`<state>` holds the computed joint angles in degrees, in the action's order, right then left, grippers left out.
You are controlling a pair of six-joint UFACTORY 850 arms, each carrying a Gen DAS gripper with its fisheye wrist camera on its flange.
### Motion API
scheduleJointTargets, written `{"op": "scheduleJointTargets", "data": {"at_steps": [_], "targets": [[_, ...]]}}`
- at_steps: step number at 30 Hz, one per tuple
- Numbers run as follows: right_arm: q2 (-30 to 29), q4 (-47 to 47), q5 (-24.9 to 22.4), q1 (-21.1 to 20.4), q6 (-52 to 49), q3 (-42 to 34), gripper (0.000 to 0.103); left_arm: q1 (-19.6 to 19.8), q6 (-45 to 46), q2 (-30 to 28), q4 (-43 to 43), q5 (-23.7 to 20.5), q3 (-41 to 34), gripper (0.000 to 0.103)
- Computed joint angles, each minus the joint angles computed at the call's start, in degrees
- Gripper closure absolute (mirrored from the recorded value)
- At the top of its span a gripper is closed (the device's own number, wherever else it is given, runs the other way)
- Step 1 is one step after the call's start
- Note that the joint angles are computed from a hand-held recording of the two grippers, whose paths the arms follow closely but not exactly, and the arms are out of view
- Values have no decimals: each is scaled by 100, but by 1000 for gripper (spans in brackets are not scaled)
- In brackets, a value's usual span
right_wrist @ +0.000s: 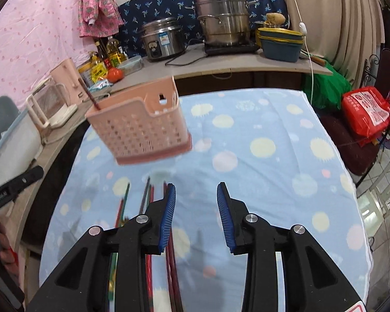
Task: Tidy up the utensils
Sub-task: 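Lower the left tool onto a red chopstick and close it, then lower the right tool onto a dark red chopstick and close it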
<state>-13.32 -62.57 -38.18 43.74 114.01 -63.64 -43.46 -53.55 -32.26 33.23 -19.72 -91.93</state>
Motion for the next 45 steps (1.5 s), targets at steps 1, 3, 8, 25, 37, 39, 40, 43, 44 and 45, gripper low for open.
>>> {"op": "scheduleJointTargets", "data": {"at_steps": [1,3,8,25,37,39,40,43,44,45], "targets": [[35,44,-32,73,21,83,71,-28,102,42,-129,8,144,49],[83,178,-42,215,114,224,70,-60,317,126,-413,49,403,49],[150,427,12,518,375,534,70,-183,1005,322,-1182,184,1064,49],[-64,830,375,841,447,647,70,-427,3697,351,-3780,238,1780,58],[-110,873,534,795,397,652,70,-343,3340,391,-3428,350,1894,95],[-140,891,553,787,354,639,70,-315,3532,399,-3611,374,1913,96],[-155,909,581,778,324,632,70,-314,3538,404,-3607,380,1919,96],[-216,955,652,768,231,598,71,-311,3314,427,-3384,372,1936,96],[-243,969,666,772,196,582,71,-304,3259,436,-3350,363,1943,96],[-266,983,675,773,162,570,71,-292,3199,446,-3321,357,1952,96]]}}
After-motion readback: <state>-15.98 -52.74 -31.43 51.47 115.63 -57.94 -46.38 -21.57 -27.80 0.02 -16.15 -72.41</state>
